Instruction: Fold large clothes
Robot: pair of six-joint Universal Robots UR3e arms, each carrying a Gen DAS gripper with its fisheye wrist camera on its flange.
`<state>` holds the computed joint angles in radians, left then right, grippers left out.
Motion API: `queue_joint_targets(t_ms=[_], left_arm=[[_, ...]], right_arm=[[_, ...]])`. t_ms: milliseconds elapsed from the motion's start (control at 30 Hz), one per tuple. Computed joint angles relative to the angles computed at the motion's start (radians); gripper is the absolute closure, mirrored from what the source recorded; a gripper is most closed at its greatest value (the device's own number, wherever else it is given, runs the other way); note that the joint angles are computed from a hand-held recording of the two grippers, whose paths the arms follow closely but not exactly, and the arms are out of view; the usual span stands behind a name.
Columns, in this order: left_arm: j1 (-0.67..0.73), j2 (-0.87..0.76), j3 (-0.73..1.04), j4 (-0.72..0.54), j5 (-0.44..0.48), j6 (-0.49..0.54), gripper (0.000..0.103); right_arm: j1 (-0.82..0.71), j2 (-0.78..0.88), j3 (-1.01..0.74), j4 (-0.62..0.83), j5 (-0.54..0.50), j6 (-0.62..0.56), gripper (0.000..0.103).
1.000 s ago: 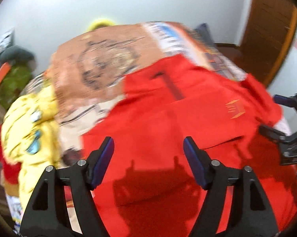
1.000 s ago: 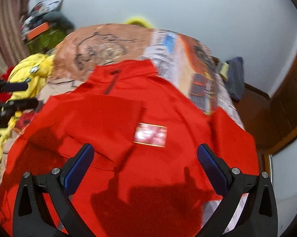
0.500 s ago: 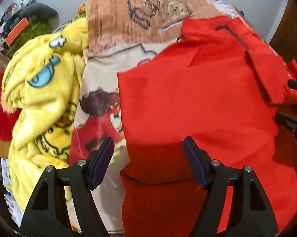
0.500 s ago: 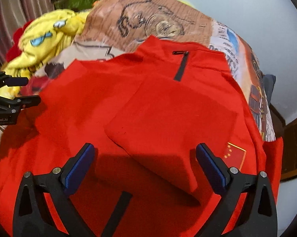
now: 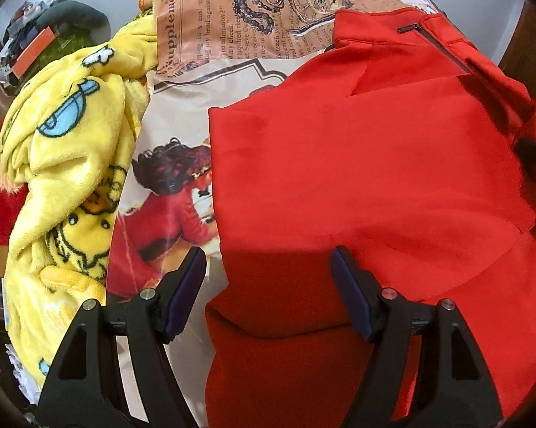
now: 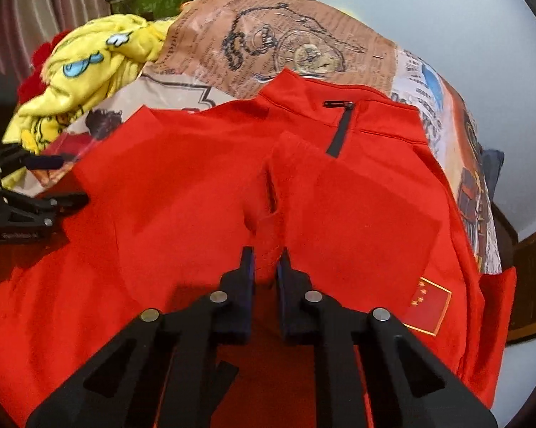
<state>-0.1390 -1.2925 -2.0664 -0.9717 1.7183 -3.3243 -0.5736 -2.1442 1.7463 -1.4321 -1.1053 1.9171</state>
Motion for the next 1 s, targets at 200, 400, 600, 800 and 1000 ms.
queue_joint_targets(t_ms=[200, 400, 600, 800, 1000], left_arm=[[-0.030, -0.031, 0.027, -0.010, 0.041, -0.017, 0.031], [-0.046, -0.047, 0.044, -0.022, 0.063, -0.035, 0.031], [-0.055, -0.056, 0.056, -0.034, 0.074, -0.053, 0.031], [-0.064, -0.065, 0.062, -0.037, 0.084, -0.064, 0.031], [-0.059, -0.062, 0.058, -0.037, 0.079, -0.065, 0.031]], right_arm=[[-0.258, 0.044, -0.195, 0.236, 0.131, -0.115, 0.094], [-0.455, 0.145, -0.369, 0.391, 0.178, -0.203, 0.094], [-0.523, 0.218, -0.353, 0.320, 0.120, -0.156, 0.094], [-0.550, 0.282, -0.302, 0.283, 0.033, -0.139, 0.094], [-0.567, 0.278, -0.259, 0.283, -0.015, -0.180, 0.094]])
